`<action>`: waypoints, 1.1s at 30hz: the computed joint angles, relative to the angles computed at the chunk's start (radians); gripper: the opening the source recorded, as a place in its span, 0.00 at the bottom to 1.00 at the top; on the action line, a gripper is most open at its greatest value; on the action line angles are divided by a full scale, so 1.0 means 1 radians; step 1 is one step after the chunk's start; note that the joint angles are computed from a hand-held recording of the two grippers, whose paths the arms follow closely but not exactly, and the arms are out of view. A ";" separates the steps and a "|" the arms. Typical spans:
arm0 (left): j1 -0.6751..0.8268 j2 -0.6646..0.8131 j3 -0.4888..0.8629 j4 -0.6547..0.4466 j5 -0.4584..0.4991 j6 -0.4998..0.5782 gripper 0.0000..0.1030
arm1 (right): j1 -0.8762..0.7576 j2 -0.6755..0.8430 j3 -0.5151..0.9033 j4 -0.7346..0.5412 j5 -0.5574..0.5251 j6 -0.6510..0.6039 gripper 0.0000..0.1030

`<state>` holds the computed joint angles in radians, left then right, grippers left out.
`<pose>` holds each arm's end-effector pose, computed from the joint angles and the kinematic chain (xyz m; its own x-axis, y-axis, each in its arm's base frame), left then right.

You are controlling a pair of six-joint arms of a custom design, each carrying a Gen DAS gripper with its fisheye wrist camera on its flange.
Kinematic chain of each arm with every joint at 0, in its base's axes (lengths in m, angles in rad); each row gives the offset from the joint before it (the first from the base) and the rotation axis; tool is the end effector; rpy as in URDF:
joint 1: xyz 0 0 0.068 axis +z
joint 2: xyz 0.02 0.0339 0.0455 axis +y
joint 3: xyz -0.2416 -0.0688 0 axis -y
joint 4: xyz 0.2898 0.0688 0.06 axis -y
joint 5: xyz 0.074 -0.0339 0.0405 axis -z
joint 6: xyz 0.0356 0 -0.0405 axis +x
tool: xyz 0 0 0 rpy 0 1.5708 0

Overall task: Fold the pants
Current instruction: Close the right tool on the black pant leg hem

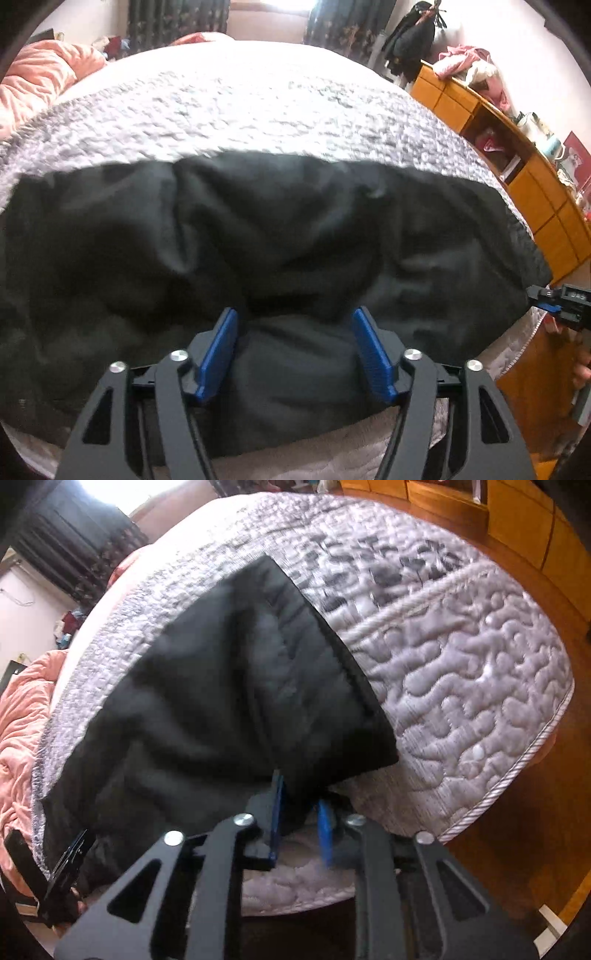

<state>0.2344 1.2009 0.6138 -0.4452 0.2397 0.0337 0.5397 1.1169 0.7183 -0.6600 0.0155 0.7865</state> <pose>0.2576 0.0528 0.1350 -0.8381 -0.1665 -0.5194 -0.0790 0.9793 -0.1864 0.2217 0.1322 0.1779 -0.8873 0.2936 -0.3557 0.1710 0.9257 0.3374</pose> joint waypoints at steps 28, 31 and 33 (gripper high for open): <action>-0.074 0.177 0.040 0.103 -0.101 -0.044 0.72 | -0.104 0.055 -0.101 0.294 -0.156 0.157 0.30; -0.066 0.174 0.042 0.096 -0.084 -0.050 0.72 | -0.083 0.005 -0.102 0.292 -0.140 0.157 0.13; -0.026 0.151 0.051 0.056 -0.030 -0.044 0.67 | -0.059 -0.024 -0.088 0.268 -0.106 0.165 0.10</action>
<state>0.2080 1.3519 0.6652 -0.3889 0.2100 -0.0100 0.4811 1.0930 0.6307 -0.3922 -0.0901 0.9512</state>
